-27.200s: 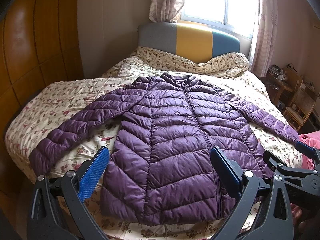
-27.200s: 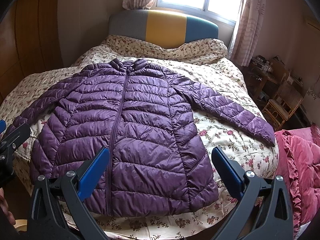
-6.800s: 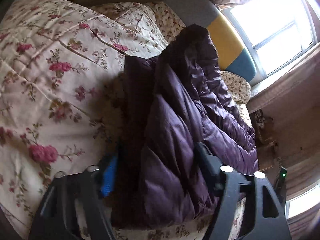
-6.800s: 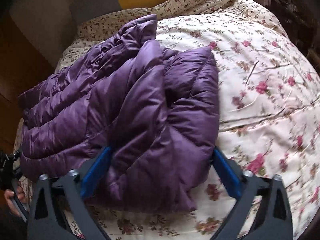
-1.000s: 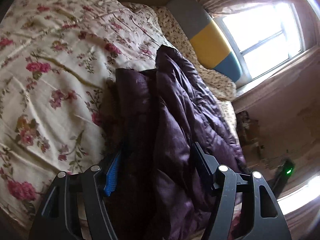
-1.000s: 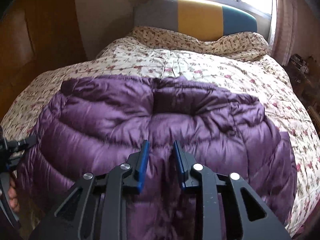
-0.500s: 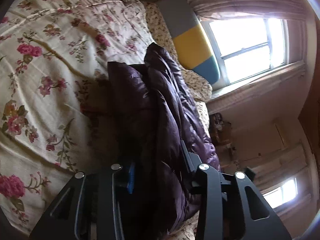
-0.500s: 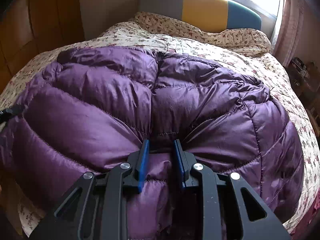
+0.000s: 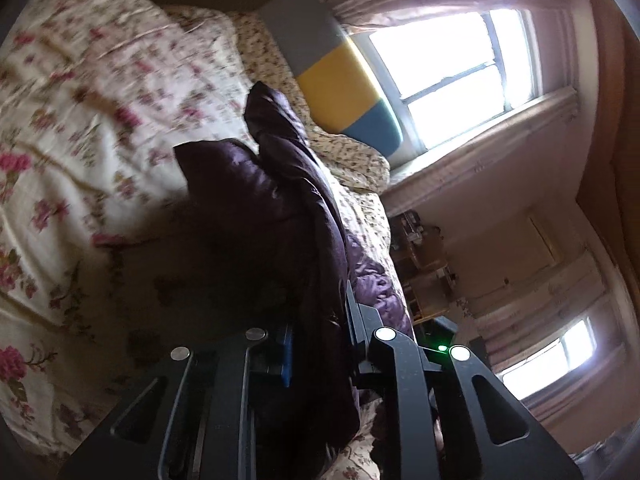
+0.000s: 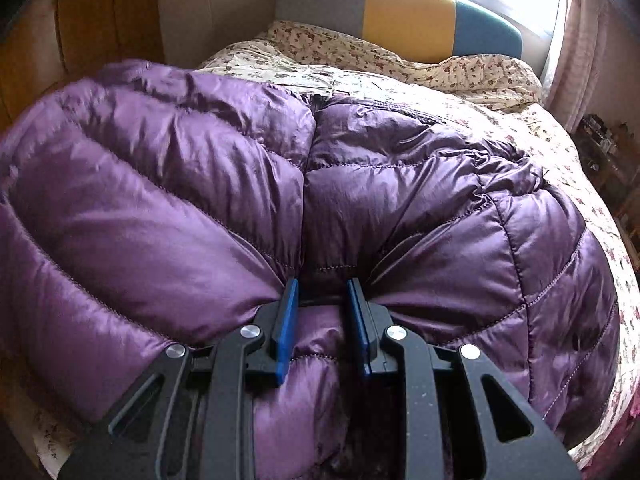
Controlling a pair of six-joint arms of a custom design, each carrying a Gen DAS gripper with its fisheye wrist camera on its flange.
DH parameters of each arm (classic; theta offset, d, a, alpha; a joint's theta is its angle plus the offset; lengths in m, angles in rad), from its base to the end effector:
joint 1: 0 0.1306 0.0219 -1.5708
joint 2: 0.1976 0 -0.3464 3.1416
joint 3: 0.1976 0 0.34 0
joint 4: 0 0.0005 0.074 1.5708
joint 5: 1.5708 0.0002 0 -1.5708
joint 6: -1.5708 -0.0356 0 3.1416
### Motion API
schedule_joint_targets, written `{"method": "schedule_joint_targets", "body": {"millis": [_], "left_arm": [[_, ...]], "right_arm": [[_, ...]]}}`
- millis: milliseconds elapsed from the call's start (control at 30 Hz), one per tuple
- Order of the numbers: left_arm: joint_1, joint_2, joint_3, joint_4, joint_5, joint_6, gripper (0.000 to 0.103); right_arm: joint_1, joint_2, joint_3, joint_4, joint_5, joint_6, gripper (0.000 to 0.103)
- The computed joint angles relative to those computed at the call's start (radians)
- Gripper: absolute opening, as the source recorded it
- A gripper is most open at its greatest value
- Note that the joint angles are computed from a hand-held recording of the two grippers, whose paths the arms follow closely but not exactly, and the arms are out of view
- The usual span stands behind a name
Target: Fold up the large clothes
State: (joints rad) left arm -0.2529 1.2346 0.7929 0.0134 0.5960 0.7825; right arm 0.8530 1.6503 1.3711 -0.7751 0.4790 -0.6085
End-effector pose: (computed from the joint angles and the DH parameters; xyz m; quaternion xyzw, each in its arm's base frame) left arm 0.3584 -0.1138 0.2852 -0.0572 0.8177 -0.4704 0.3269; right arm 0.3386 0.3621 0.2782 -0.0544 0.9396 -0.0052 0.3378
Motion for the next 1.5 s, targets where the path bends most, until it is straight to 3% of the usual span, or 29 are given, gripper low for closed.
{"method": "schedule_joint_targets", "body": {"millis": [233,467,600,667,733,833,1233,1400,1500], "left_arm": [[-0.082,-0.005,0.094,-0.065,-0.038,-0.058,0.017],[-0.176,0.084,0.248,-0.123,-0.073,-0.109,0.017],[-0.228,0.156,0.357,-0.179,-0.093,-0.157,0.017],[-0.249,0.182,0.400,-0.207,-0.104,-0.178,0.017],[-0.271,0.216,0.455,-0.245,-0.117,-0.198,0.017],[-0.299,0.256,0.524,-0.300,-0.137,-0.228,0.017],[-0.416,0.525,0.878,-0.536,-0.228,-0.282,0.017],[-0.472,0.664,1.070,-0.688,-0.316,-0.323,0.017],[-0.499,0.737,1.167,-0.766,-0.363,-0.362,0.017]], "right_arm": [[0.003,0.008,-0.015,0.028,0.023,0.010,0.024],[0.002,-0.004,-0.050,0.082,0.022,0.030,0.024],[-0.009,-0.034,-0.064,0.085,-0.019,0.031,0.024],[-0.018,-0.067,-0.079,0.080,-0.052,0.034,0.027],[-0.027,-0.135,-0.123,0.086,-0.074,0.031,0.038],[-0.015,-0.226,-0.181,0.076,-0.041,0.015,0.045],[-0.088,-0.517,-0.354,-0.206,0.108,-0.198,0.048],[-0.160,-0.559,-0.377,-0.293,0.108,-0.245,0.051],[-0.195,-0.575,-0.399,-0.293,0.085,-0.253,0.052]]}}
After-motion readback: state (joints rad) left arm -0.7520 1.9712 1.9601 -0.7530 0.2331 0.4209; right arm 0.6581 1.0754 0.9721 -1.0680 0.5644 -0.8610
